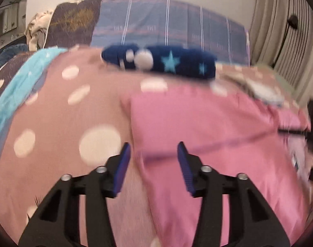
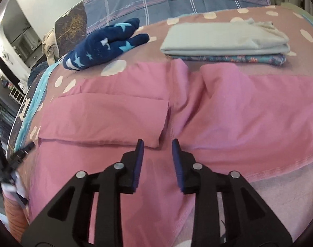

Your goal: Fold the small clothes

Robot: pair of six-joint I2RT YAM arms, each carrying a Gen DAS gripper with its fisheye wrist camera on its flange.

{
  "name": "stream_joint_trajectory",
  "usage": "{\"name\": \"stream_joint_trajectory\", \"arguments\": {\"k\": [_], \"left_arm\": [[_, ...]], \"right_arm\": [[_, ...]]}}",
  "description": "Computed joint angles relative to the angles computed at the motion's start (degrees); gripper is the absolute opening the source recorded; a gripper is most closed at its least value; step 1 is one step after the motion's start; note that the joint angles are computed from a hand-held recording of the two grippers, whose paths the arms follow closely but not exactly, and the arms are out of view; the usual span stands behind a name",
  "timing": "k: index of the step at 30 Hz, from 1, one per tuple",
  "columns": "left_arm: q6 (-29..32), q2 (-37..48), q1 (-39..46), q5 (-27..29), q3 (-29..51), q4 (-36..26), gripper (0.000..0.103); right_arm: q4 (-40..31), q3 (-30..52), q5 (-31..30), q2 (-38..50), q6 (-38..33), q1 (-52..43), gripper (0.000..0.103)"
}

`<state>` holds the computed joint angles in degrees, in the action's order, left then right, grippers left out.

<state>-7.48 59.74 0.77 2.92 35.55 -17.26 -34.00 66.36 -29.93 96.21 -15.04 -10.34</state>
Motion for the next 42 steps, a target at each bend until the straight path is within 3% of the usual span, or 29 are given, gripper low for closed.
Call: {"name": "stream_joint_trajectory", "arguments": {"k": [4,7,8,9,11,13,15,17,21,25,28,29,30,32,34,35,38,42], "left_arm": [[-2.6,20.9,5.5,6.1,14.5,0.3,0.055],[-8.5,36.7,8.7,11.1,26.4,-2.4,0.055],[-10.5,39.7,9.3,12.3,28.5,-2.5,0.050],[-12.6,41.6,9.7,13.2,29.6,-1.2,0.035],[-16.7,43.2,10.8,16.7,30.8,2.3,0.005],[-17.6,38.6,10.6,16.7,26.3,10.4,0.004],[-13.2,31.7,9.6,13.2,19.3,20.9,0.003],[-10.7,30.8,9.3,8.8,19.1,19.9,0.001],[-9.7,33.7,10.4,1.0,21.6,12.3,0.001],[-9.5,28.1,10.4,6.1,18.7,9.7,0.001],[-6.8,20.2,4.9,9.5,14.9,7.2,0.012],[-6.6,19.3,1.4,9.0,14.3,6.8,0.022],[-6.0,19.3,-1.6,7.6,14.2,5.7,0.030],[-4.9,24.0,-9.3,0.4,15.4,2.3,0.031],[-4.9,30.9,-14.8,-8.6,13.3,7.6,0.033],[-4.4,30.8,-15.8,-10.6,13.0,8.1,0.033],[-5.5,30.0,-14.9,-9.4,13.3,6.9,0.033],[-5.6,30.1,-15.3,-9.9,13.0,7.6,0.034]], "right_arm": [[0.1,-2.5,-6.5,-3.0,-2.4,-0.6,0.031],[4.6,-6.0,-9.3,-5.9,-3.1,1.5,0.031],[6.2,-6.5,-9.3,-5.6,-2.3,2.5,0.032],[7.2,-6.6,-9.0,-4.9,-1.0,3.1,0.032],[8.4,-5.7,-8.1,-1.8,1.5,3.9,0.034],[9.5,-4.9,-3.7,2.6,3.9,5.2,0.032],[13.2,-6.9,-6.4,3.2,4.9,4.3,0.030],[12.4,-6.4,-7.1,3.4,4.9,4.0,0.030],[13.2,-7.0,-6.9,3.1,4.8,4.3,0.031],[13.5,-7.6,-7.6,3.1,4.0,4.3,0.039],[13.8,-7.3,-6.9,3.3,3.9,4.9,0.041],[13.9,-7.5,-6.6,3.0,3.9,5.2,0.041],[14.2,-7.8,-6.3,2.8,4.0,5.3,0.041],[14.8,-8.8,-5.3,1.2,4.5,5.3,0.038],[14.3,-10.3,-3.9,-2.2,5.0,4.1,0.035],[13.8,-10.9,-5.2,-4.0,5.0,2.2,0.035],[10.3,-9.9,-9.1,-8.6,3.0,-7.2,0.035],[4.7,0.7,-11.6,-5.9,2.6,-25.3,0.040]]}}
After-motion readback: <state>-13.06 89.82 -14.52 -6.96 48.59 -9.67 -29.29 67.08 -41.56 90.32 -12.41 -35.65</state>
